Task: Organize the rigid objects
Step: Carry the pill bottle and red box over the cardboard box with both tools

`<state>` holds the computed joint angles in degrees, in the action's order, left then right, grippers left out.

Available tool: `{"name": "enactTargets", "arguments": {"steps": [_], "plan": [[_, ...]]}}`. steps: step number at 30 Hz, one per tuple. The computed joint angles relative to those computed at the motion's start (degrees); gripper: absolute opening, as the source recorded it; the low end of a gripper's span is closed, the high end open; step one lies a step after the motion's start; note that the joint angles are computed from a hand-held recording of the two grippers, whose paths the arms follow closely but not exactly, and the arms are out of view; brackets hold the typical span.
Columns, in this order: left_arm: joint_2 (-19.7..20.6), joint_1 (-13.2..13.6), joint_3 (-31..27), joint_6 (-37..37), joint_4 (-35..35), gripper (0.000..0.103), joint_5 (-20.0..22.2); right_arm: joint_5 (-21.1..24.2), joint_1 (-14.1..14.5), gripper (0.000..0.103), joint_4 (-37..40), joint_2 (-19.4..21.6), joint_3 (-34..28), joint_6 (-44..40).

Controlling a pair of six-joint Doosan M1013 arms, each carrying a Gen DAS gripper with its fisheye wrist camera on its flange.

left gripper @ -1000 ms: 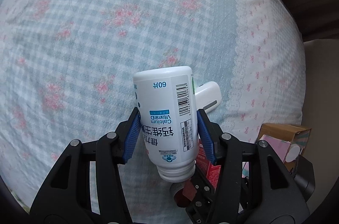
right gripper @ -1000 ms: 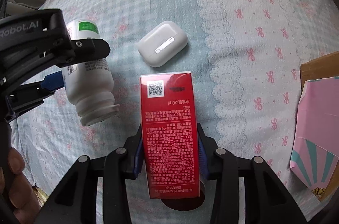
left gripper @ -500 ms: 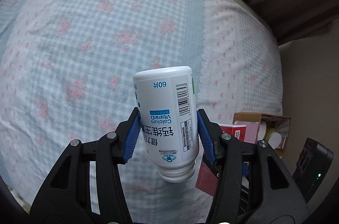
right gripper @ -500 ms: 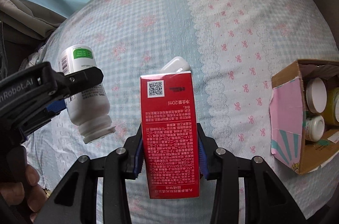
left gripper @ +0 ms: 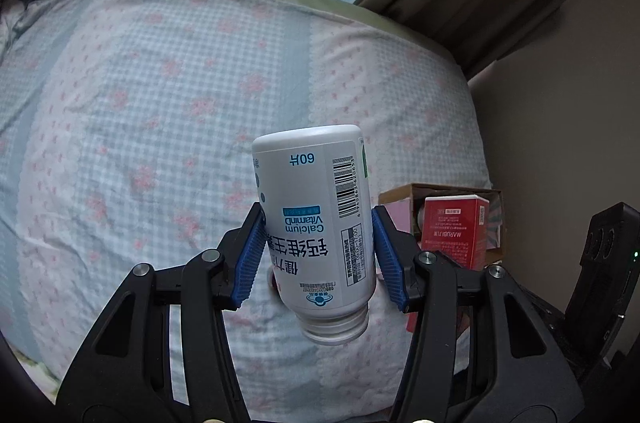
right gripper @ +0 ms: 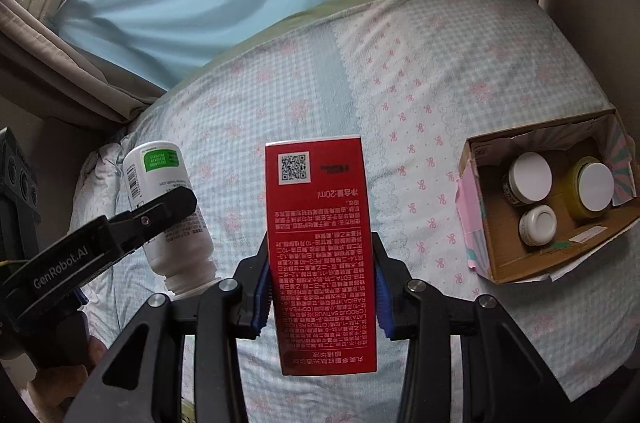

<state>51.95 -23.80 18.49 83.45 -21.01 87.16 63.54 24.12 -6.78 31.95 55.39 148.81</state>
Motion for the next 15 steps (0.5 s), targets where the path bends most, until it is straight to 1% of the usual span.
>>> {"name": "enactTargets", "arguments": {"steps": [3,6,7,11,15], "plan": [[-2.5,-1.6,3.6,-0.8,0.7,0.048,-2.6,-2.3,-1.0,0.038,0.0,-3.4,4.3,-1.2],[-4.7,-3.7,7.0,-3.3,1.9,0.048,-5.3,-4.5,-2.5,0.038,1.0,-6.9,9.0,-4.2],[-5.0,-4.4,7.4,-4.2,2.3,0.048,-5.2,-4.9,-3.2,0.038,1.5,-8.0,10.3,-5.6],[-7.0,-7.4,11.6,-9.0,2.2,0.048,-8.1,-5.0,-6.4,0.038,3.9,-12.2,15.5,-10.9],[-7.3,-10.2,13.3,-13.3,2.7,0.048,-9.8,-4.3,-9.8,0.038,5.4,-15.2,19.3,-15.7]]}}
